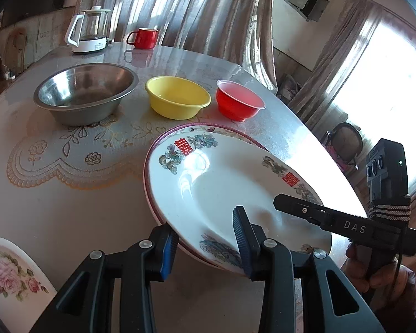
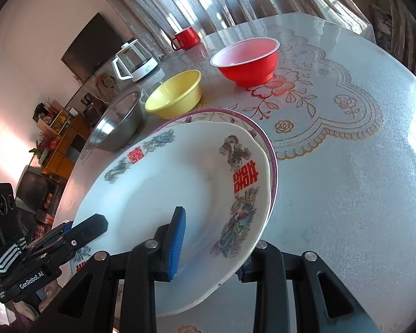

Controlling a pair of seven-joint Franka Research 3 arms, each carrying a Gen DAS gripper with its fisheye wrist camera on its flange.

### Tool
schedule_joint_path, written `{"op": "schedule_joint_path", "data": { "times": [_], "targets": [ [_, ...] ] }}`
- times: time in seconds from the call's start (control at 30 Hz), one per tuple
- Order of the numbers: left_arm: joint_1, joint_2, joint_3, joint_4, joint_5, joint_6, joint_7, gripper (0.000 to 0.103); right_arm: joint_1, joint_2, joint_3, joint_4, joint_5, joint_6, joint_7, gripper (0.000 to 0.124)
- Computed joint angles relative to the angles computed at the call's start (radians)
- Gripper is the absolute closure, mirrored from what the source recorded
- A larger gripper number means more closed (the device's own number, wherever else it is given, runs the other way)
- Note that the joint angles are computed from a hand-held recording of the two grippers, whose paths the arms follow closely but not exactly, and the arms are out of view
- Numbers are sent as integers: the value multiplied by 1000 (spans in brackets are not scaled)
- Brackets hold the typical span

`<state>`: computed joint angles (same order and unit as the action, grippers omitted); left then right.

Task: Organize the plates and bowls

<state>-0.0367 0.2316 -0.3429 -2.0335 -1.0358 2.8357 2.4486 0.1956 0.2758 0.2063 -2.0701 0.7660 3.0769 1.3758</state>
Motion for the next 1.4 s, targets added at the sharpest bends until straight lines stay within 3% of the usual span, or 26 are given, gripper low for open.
{"op": "schedule_joint_path", "data": {
  "times": [0.13,0.3,0.63,0.87,1.0,1.13,1.23,1.33,1.4],
  "targets": [
    [9,6,0,12,-18,-26,5,64,-18,-9,15,-1,40,-12,-27,94],
    [6,6,-1,12,-30,-32,28,64,12,-23,-21,-16,14,-4,14,94],
    [-3,-6,13,-2,-53,-32,56,65,78,-44,-105,-45,-160,5,166,94],
    [-5,-13,21,-11,-54,-33,37,64,95,-62,-129,-65,-279,-12,240,94],
    [-3,-19,24,-18,-68,-19,32,64,84,-74,-113,-74,-305,-26,223,93],
    [5,-42,22,-22,-165,-23,120,64,90,-81,-118,-80,-340,-55,217,92],
    [-18,-50,37,-30,-164,13,123,64,48,-94,-69,-83,-258,-74,124,90],
    [-24,-46,47,-30,-160,13,108,64,92,-114,-127,-103,-361,-96,184,88],
    [-28,-41,50,-31,-141,22,89,63,85,-130,-124,-125,-346,-65,181,88]
  ]
}}
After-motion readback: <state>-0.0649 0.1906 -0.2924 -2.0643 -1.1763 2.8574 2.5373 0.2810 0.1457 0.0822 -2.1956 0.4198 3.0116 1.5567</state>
